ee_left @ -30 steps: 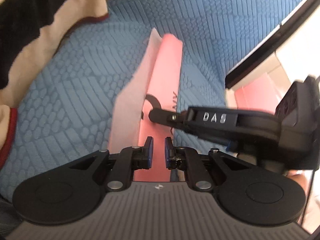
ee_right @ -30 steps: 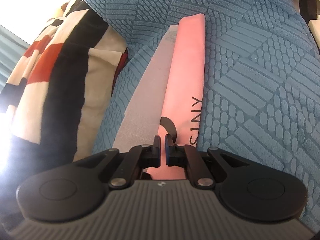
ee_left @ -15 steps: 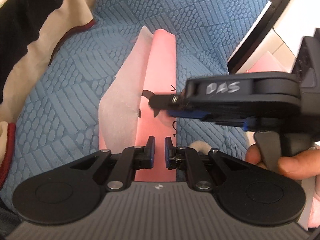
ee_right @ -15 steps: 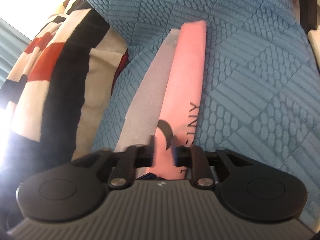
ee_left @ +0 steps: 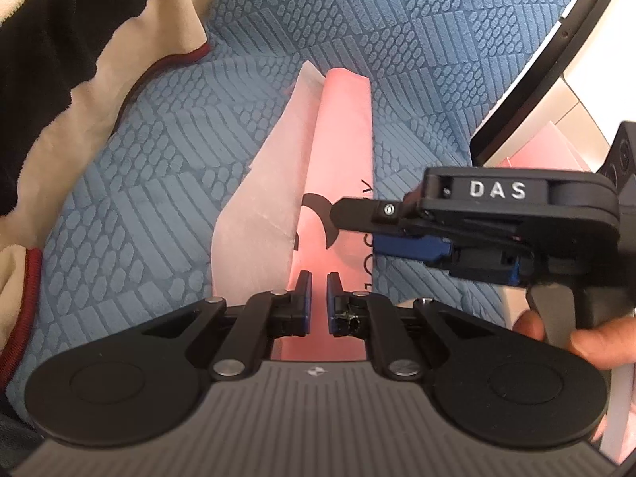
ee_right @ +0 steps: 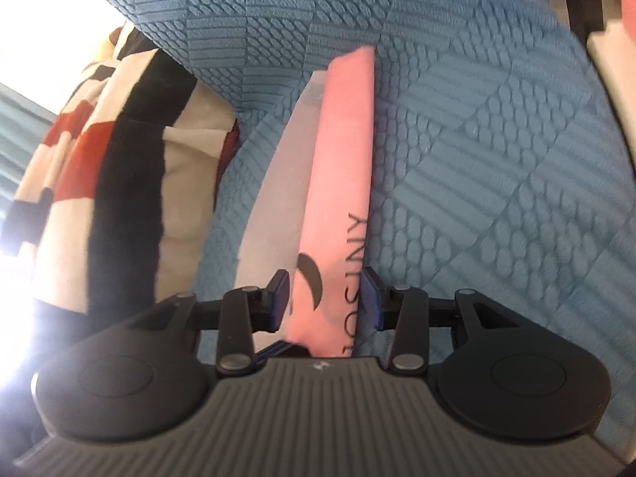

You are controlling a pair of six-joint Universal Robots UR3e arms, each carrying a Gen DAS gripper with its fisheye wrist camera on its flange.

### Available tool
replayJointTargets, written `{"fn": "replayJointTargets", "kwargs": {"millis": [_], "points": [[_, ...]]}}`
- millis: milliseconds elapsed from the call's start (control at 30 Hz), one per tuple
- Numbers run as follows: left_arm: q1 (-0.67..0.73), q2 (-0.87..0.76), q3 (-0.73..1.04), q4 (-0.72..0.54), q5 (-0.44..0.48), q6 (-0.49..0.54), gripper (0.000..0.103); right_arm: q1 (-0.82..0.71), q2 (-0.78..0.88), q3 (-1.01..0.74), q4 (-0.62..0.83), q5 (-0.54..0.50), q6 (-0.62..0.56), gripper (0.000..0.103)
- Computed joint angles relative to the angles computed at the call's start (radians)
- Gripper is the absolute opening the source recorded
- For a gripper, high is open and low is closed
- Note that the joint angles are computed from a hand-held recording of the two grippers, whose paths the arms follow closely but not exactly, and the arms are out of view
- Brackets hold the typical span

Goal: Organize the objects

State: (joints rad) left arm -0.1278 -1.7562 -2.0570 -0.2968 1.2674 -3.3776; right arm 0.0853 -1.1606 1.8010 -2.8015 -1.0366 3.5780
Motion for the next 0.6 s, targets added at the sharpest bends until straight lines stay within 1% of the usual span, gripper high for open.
{"fn": "replayJointTargets", "kwargs": {"millis": [33, 133, 167, 200, 233, 333, 467, 533, 600], "points": [[-0.001, 0.001, 0.002, -0.003, 0.007, -0.002, 0.012, -0.007, 0.0, 0.003, 0.004, 0.021, 0.004, 0.042], [-0.013, -0.003, 0.025, -0.024, 0.056, -0.003, 0.012, -0.022, -0.005, 0.03, -0.007, 0.086, 0.019, 0.033], [-0.01, -0.002, 0.025, -0.026, 0.055, -0.007, 0.012, -0.016, -0.009, 0.029, 0.002, 0.08, 0.011, 0.024], [-0.001, 0.0, 0.022, -0.026, 0.045, -0.011, 0.012, -0.009, -0.017, 0.031, 0.013, 0.067, 0.002, 0.012], [0.005, 0.001, 0.021, -0.03, 0.036, -0.012, 0.012, -0.003, -0.022, 0.03, 0.019, 0.051, -0.002, 0.009], [0.011, -0.001, 0.018, -0.025, 0.017, -0.008, 0.011, 0.005, -0.037, 0.035, 0.015, 0.028, 0.005, 0.007], [0.019, -0.012, 0.013, -0.01, -0.043, -0.001, 0.011, 0.001, -0.085, 0.068, 0.008, -0.004, 0.019, 0.006], [0.023, -0.023, 0.016, -0.008, -0.084, -0.005, 0.011, 0.004, -0.108, 0.074, 0.013, -0.032, 0.029, 0.006], [0.016, -0.041, 0.025, 0.0, -0.104, -0.007, 0.011, 0.016, -0.135, 0.075, 0.022, -0.07, 0.026, 0.006]]}}
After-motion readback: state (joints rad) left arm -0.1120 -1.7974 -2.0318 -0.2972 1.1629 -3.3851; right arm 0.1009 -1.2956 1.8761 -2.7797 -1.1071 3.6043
